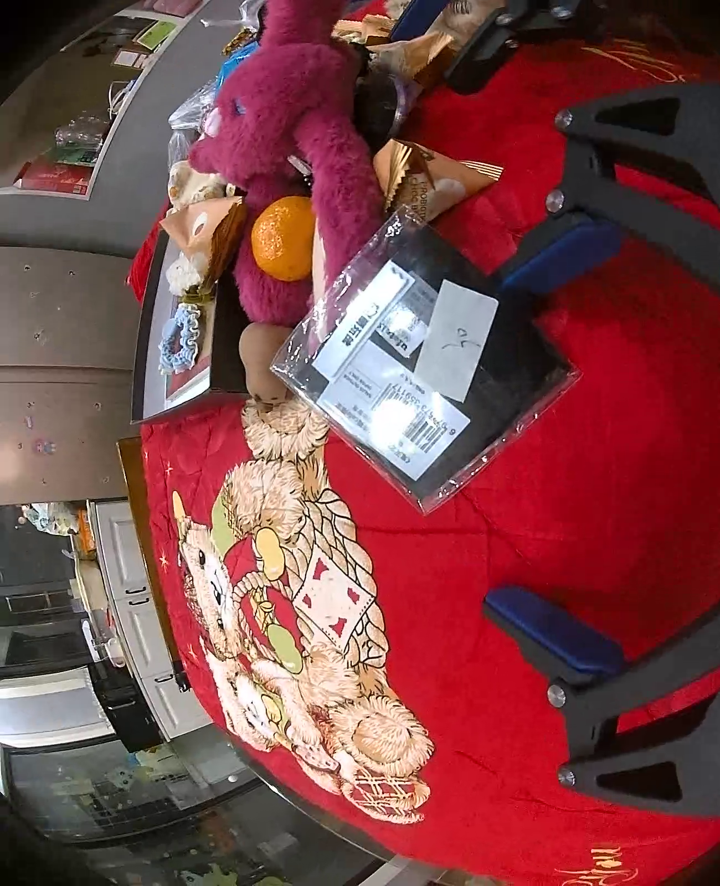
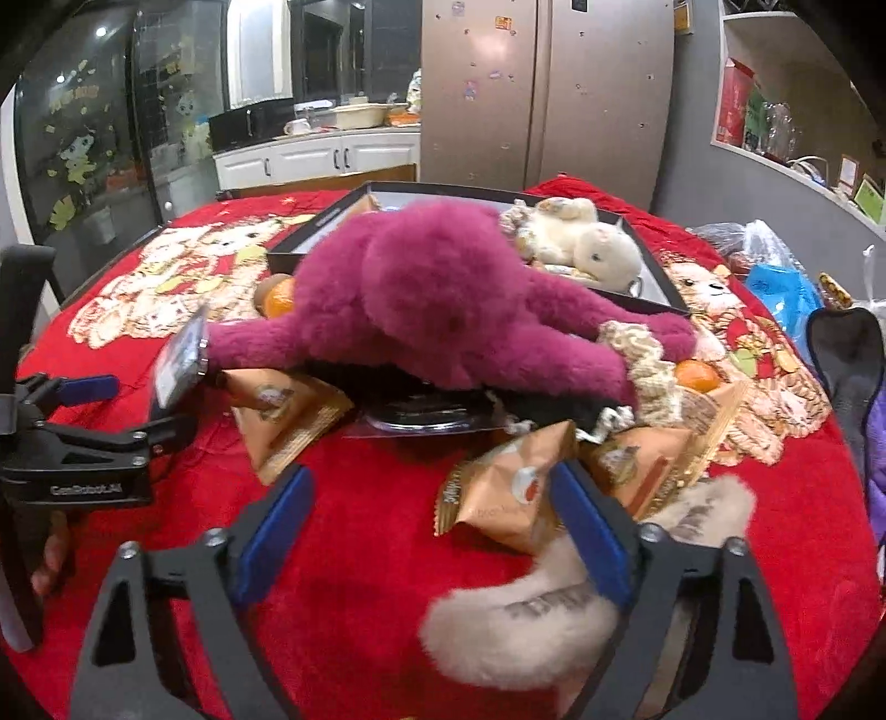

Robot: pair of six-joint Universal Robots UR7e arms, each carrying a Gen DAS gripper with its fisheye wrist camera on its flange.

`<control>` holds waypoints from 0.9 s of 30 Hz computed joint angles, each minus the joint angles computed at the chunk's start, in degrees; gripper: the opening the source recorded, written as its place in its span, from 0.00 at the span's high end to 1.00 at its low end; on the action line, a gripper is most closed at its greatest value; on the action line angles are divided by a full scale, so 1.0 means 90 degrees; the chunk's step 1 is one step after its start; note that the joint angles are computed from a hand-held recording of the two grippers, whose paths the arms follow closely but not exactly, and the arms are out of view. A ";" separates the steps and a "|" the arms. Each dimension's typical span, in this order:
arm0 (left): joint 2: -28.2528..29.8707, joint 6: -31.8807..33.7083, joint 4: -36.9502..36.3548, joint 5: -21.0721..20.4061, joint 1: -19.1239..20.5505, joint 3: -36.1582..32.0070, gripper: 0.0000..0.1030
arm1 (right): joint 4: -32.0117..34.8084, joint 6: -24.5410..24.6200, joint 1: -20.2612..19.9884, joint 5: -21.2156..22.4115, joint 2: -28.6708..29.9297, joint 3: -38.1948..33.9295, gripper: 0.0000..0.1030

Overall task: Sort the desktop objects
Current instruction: 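Grasp the black bagged package with the left gripper while the right gripper grasps a gold-wrapped snack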

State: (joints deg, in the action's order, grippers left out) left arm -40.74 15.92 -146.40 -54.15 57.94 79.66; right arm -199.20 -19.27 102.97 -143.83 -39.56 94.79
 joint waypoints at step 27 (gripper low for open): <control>-0.0243 0.0814 -0.0633 -0.0293 -0.0154 0.0594 0.67 | -0.0172 0.0132 -0.0032 0.0470 -0.0503 0.0523 0.65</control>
State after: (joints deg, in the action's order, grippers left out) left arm -42.93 23.25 -152.09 -56.79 56.56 85.00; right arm -200.75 -18.08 102.68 -139.60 -44.09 99.49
